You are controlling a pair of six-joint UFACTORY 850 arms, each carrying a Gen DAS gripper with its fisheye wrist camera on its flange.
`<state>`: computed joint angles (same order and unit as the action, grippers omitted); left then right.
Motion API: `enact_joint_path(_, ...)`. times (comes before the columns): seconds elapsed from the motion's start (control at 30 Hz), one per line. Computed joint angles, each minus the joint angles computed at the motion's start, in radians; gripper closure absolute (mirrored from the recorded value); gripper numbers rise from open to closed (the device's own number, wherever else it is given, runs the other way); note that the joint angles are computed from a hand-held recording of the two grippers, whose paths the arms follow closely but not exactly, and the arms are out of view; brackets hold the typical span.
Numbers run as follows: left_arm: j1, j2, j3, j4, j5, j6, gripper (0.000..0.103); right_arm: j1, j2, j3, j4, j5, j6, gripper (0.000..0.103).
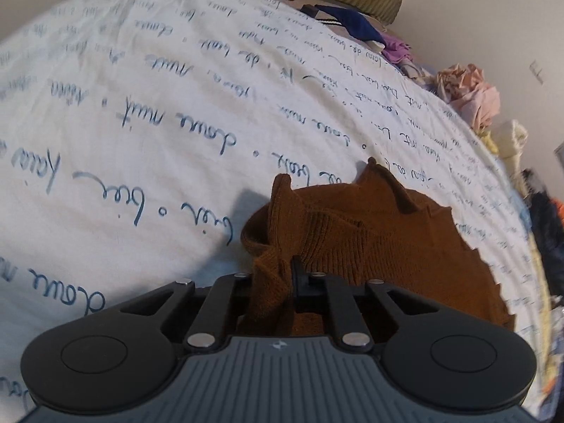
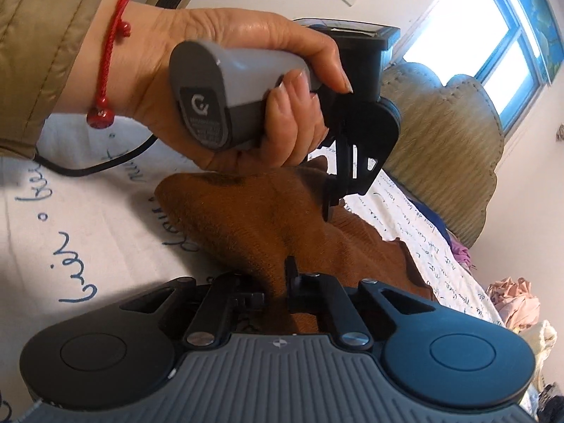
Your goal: Fold small clothes
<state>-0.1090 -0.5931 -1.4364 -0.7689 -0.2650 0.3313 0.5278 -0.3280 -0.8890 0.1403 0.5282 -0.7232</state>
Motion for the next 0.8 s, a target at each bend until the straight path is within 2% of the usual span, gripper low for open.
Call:
enact_joint_path(0.2,-0.039,0.033,-0.012,0.380,0.026,-0.361,0.093,-0.052,0.055,0.030,-0.155,0.000,0.222,0.094)
enact_joint_path(0.4,-0.076,0.044,-0.041,0.657,0.015,-0.650,0.093,-0.120,0.098,0.053,-0.304,0.011,0.443,0.095)
enact_joint_path(0.57,-0.116,0.045,-0.070,0.902,-0.006,-0.889,0.093,-0.163,0.123,0.083,-0.370,0.036,0.557,0.095)
enact_joint_path(0.67,-0.140,0.041,-0.090,1.029,-0.024,-1.010,0.093,-0.195,0.139,0.097,-0.427,0.048,0.637,0.095)
enact_joint_path(0.8,-0.165,0.029,-0.120,1.095,-0.047,-1.076,0.093,-0.243,0.158,0.109,-0.503,0.060,0.734,0.095)
